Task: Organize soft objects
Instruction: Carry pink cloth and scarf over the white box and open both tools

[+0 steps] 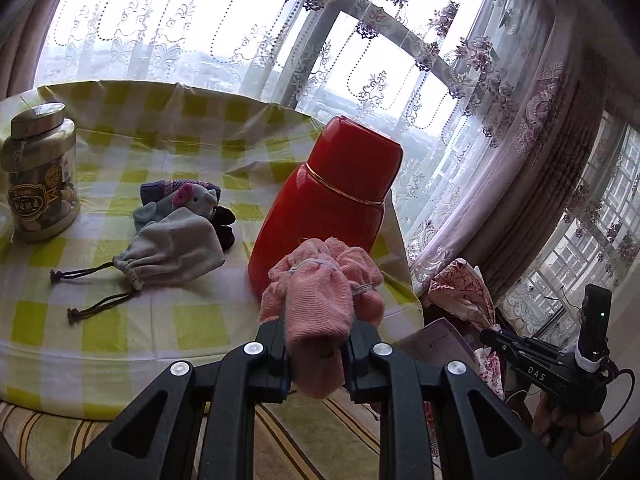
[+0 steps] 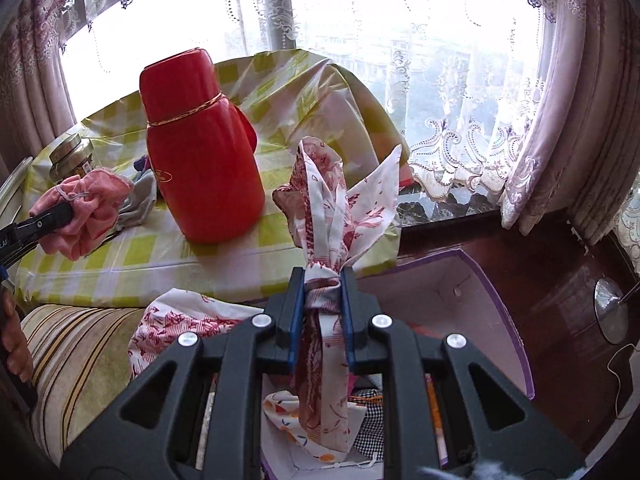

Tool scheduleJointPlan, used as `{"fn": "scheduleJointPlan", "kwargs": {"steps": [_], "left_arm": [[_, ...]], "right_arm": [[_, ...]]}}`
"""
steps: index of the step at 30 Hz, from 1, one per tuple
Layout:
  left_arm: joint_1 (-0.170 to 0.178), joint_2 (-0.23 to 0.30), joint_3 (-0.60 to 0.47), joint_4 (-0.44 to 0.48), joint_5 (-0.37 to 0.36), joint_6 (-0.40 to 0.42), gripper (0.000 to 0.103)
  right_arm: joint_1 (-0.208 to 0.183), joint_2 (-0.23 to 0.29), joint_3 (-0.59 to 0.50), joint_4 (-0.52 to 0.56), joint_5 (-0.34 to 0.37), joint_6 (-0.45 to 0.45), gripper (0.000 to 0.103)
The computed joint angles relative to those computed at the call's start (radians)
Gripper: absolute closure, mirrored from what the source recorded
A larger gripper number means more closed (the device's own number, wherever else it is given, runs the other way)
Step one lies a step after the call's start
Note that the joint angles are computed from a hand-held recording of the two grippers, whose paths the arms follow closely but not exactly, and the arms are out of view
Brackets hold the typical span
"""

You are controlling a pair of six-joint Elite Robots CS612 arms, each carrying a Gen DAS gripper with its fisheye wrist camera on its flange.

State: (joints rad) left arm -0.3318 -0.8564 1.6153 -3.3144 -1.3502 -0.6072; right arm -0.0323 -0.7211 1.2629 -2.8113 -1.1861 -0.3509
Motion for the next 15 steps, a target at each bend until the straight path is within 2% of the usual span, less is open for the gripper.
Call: {"fn": "scheduleJointPlan", "kwargs": {"steps": [15], "left_arm": [[-0.038, 0.060, -0.145, 0.098, -0.141, 0.120, 0.083]], "right_arm": [[-0.045, 0.017, -0.024, -0.059, -0.091, 0.081, 0.083]]}}
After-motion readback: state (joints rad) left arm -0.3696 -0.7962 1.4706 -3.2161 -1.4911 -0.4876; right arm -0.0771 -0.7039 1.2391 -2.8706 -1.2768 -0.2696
